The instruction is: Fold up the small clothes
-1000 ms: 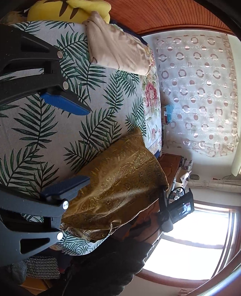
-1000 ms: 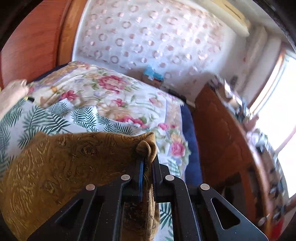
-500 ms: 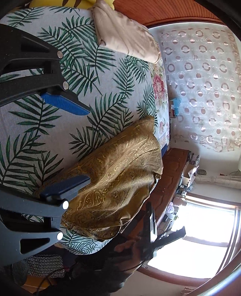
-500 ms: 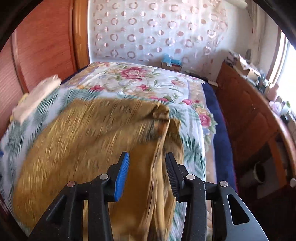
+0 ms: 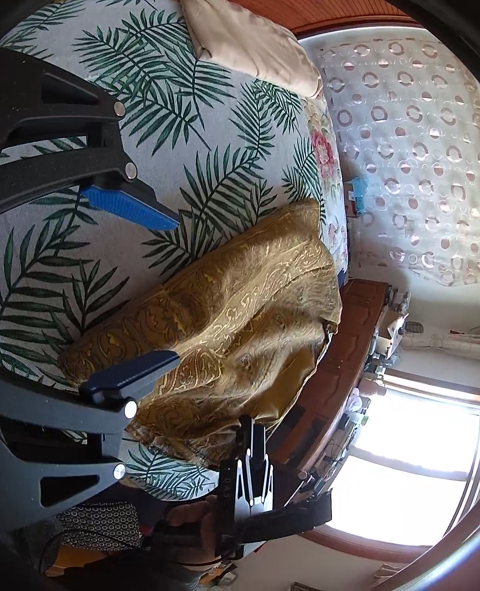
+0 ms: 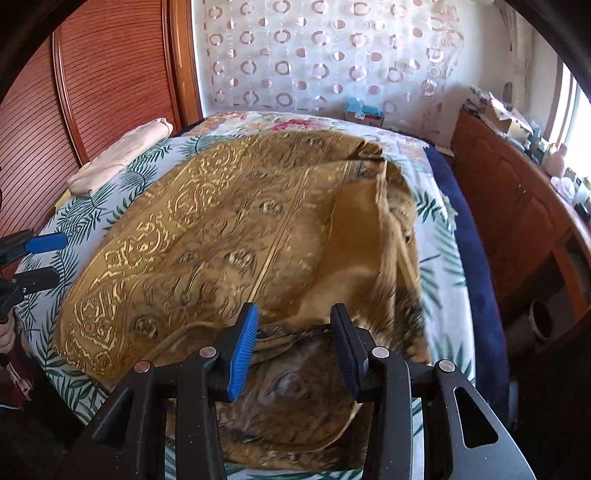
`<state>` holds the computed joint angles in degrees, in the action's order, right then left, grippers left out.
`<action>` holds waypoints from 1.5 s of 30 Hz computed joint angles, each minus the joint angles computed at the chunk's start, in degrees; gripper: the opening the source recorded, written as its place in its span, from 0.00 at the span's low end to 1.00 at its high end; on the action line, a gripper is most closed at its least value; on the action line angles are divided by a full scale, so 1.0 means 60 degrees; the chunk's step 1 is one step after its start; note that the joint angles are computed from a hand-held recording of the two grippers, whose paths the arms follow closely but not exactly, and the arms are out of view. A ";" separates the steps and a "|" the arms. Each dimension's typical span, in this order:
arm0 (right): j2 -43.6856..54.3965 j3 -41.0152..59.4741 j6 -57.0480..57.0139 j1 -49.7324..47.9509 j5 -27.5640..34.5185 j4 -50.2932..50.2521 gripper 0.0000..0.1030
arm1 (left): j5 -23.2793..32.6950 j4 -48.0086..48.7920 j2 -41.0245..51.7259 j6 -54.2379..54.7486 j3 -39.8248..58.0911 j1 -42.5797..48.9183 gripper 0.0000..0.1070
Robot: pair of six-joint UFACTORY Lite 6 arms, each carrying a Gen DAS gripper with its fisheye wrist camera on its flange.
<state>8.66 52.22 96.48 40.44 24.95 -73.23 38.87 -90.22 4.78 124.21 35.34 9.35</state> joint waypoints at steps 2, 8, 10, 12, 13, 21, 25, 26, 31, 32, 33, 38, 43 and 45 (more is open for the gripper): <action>0.0124 -0.0217 0.0614 -0.0249 -0.0258 -0.0544 0.41 | -0.0076 -0.0025 -0.0049 0.0045 -0.0071 -0.0096 0.64; -0.0348 -0.0967 0.1459 -0.0562 -0.0563 -0.1144 0.41 | -0.0133 -0.0022 -0.0102 0.0055 -0.0179 -0.0173 0.64; -0.0611 -0.1263 0.1724 -0.0557 -0.0611 -0.1307 0.41 | -0.0140 -0.0003 -0.0061 -0.0012 -0.0122 -0.0225 0.64; -0.0738 -0.1511 0.2371 -0.0562 -0.0750 -0.1844 0.33 | -0.0164 -0.0014 -0.0067 -0.0004 -0.0136 -0.0285 0.64; -0.0700 -0.1461 0.2448 -0.0528 -0.0799 -0.1896 0.24 | -0.0201 -0.0064 -0.0043 0.0019 -0.0117 -0.0351 0.64; -0.3031 -0.3192 0.2877 0.0384 0.0297 -0.2054 0.02 | -0.0160 -0.0047 -0.0209 0.0017 -0.0196 -0.0354 0.64; -0.4843 -0.4389 0.2000 0.0674 0.0683 -0.0889 0.02 | -0.0125 -0.0044 -0.0235 -0.0001 -0.0211 -0.0393 0.64; -0.5164 -0.4653 0.1835 0.0650 0.0650 -0.0631 0.02 | -0.0135 -0.0056 -0.0234 0.0006 -0.0223 -0.0429 0.64; -0.6078 -0.5455 0.1433 0.0456 0.0773 0.0129 0.06 | -0.0319 -0.0192 -0.0212 0.0060 -0.0261 -0.0633 0.64; -0.6345 -0.5556 0.1447 0.0570 0.1052 0.0199 0.09 | -0.0362 -0.0246 -0.0196 0.0084 -0.0266 -0.0663 0.64; -0.6386 -0.5457 0.1417 0.0766 0.1490 0.0277 0.19 | -0.0388 -0.0267 -0.0169 0.0082 -0.0252 -0.0679 0.64; -0.6326 -0.4971 0.1536 0.1508 0.2789 0.0222 0.43 | -0.0444 -0.0507 -0.0211 0.0278 -0.0329 -0.0726 0.64; -0.4974 -0.4490 0.2456 0.0983 0.2210 -0.0785 0.45 | -0.0903 -0.0842 0.0327 0.0597 -0.0248 -0.1071 0.64; -0.4232 -0.4372 0.3041 0.0492 0.1732 -0.1431 0.45 | -0.1098 -0.0906 0.0505 0.0647 -0.0217 -0.1203 0.64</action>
